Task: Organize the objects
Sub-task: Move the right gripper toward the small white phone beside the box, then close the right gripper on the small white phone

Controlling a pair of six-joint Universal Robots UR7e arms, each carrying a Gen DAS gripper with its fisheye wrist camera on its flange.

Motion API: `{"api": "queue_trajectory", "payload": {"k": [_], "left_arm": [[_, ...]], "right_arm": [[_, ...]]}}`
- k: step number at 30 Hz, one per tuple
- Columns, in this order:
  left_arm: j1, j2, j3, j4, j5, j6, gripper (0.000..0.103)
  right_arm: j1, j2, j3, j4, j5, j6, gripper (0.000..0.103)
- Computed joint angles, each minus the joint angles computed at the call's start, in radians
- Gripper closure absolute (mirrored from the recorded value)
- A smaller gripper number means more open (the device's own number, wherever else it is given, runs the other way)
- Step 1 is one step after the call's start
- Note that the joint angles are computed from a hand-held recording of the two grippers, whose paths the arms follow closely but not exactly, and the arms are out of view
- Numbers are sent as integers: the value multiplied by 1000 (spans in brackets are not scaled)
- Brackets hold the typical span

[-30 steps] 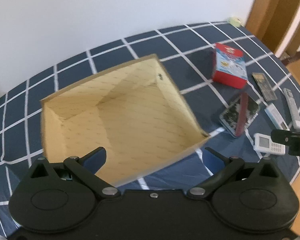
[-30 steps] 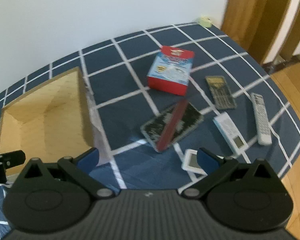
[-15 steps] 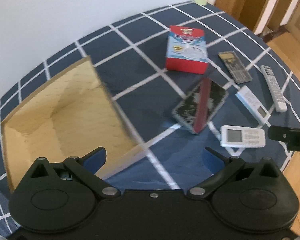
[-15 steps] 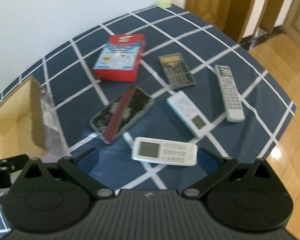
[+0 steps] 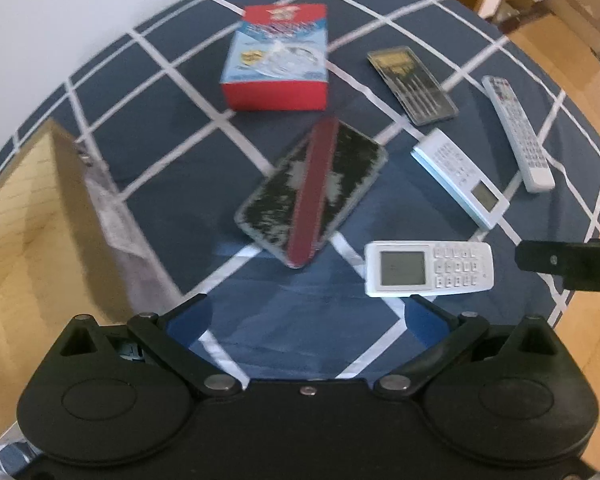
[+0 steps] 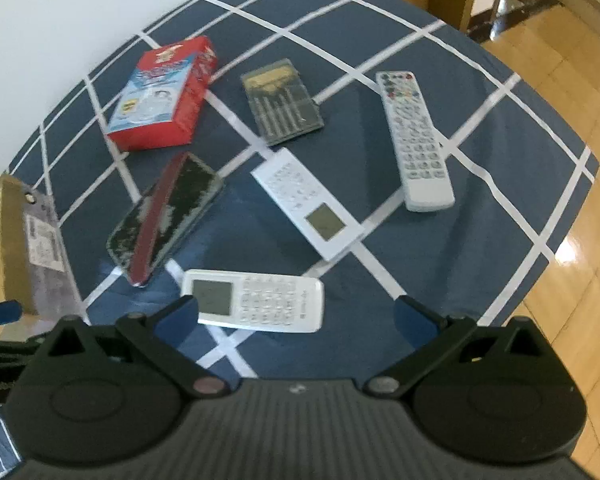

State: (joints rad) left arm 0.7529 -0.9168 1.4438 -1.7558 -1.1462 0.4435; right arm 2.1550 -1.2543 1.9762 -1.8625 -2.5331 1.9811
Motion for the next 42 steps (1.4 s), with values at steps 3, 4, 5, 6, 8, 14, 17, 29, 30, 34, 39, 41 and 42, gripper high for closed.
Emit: {"api": "queue_trajectory", "payload": {"k": [3,4,5,6,8,14,17,29,30,34,39,41,42], "left_arm": [[-1,25,1,16,-3,-7,0],[0,33,0,21,-7,-8,0],[2,43,-2,28,-10,-7,0],[3,54,-5,36,-12,-7,0],[4,71,-5,42,-15,-4,0],[4,118,-15,86,-27,-12,0],[7,138,-26,115,-38,-29,0],[24,203,-69,191,-79,-55,0],[24,206,-71,194,-81,-57,0],[26,210,-73,200,-90,-55,0],[25,212,-72,213,-101,-59,2],[22,209,-68,210,-104,-59,6],[22,208,-66,209,-105,-58,6]], "right_arm": [[-17,-21,41,-57,10,-12,0],[-23,-26,55,-86,13,-26,0],[-30,-30,69,-119,17,-43,0],[-39,-34,85,-160,22,-69,0],[-58,-41,119,-255,37,-120,0],[-115,-55,192,-449,88,-206,0],[-143,-61,215,-516,104,-245,0],[-231,-47,233,-671,192,-413,4],[-235,-44,230,-669,196,-421,8],[-252,-42,225,-663,222,-442,17],[-260,-37,224,-686,236,-478,24],[-261,-34,224,-694,240,-489,25],[-261,-32,225,-696,240,-489,26]]}}
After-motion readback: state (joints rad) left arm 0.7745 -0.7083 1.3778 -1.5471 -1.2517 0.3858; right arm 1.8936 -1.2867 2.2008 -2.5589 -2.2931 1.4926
